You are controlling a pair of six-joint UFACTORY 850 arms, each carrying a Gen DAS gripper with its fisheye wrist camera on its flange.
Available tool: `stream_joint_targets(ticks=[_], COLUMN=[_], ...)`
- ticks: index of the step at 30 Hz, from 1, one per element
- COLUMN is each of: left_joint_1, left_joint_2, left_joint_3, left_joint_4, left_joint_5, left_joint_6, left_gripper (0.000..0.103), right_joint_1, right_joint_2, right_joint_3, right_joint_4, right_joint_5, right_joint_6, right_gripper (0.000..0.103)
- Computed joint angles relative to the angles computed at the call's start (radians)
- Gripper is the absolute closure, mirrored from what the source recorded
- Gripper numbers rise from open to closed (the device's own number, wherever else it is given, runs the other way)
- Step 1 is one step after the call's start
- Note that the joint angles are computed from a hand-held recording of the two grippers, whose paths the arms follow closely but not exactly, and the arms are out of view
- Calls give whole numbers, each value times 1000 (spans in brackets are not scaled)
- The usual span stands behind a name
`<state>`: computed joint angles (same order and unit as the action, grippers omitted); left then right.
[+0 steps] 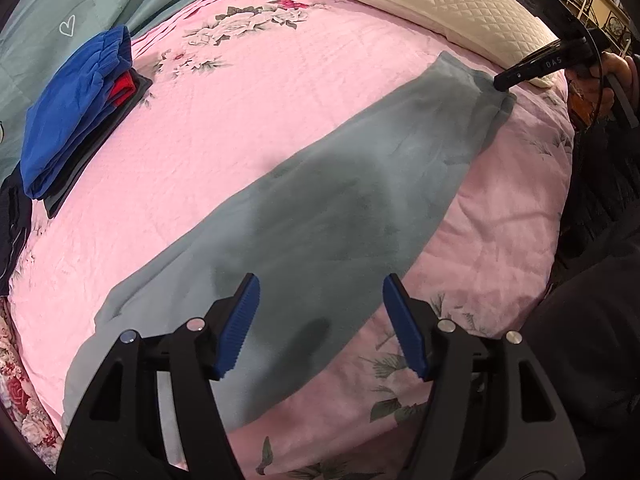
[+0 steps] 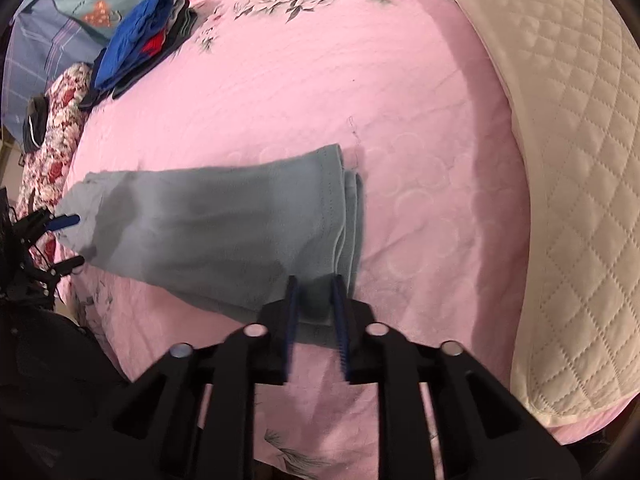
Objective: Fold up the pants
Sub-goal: 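Lower the folded sweatpants onto the sheet and open both grippers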
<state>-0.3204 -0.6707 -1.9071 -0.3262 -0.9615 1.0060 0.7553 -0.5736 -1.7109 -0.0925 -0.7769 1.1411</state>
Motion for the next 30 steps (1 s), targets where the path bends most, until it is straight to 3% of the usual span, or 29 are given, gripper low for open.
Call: stream_joint_targets(ticks=[6,10,13,16,19,24,27,30], left_joint_1=[-2,1,1,15,35,55,65,83], left_joint_2=[1,-7,0,8,4,-16,-9,-11], left_joint_3=[-1,-8,13,26,24,4,20,24], left_joint_4=[10,9,36,40,48,87,113,165], left_joint_5=[8,-3,18,37,57,72,100,145], left_joint_6=[-14,-15,-19,-41,-101,-220,-259,-302], left_gripper=[34,33,33,30,29,29,25,21], right_joint_1=[33,38,38,54,67,40,31,34], right_joint_2=[50,29,2,9,-24,-166,-202,-139], right_joint_3=[26,37,4,-32,-101,-256,-274,-187], right_joint_4=[-97,-45,-37,-162,-291,-188,-103,-102], right_joint_5=[4,-27,-81,-111,-70,14,-62,-81], right_joint_6=[120,102,105,244,321,169,114,174], right_gripper=[98,98,88,82,73,70,69,69])
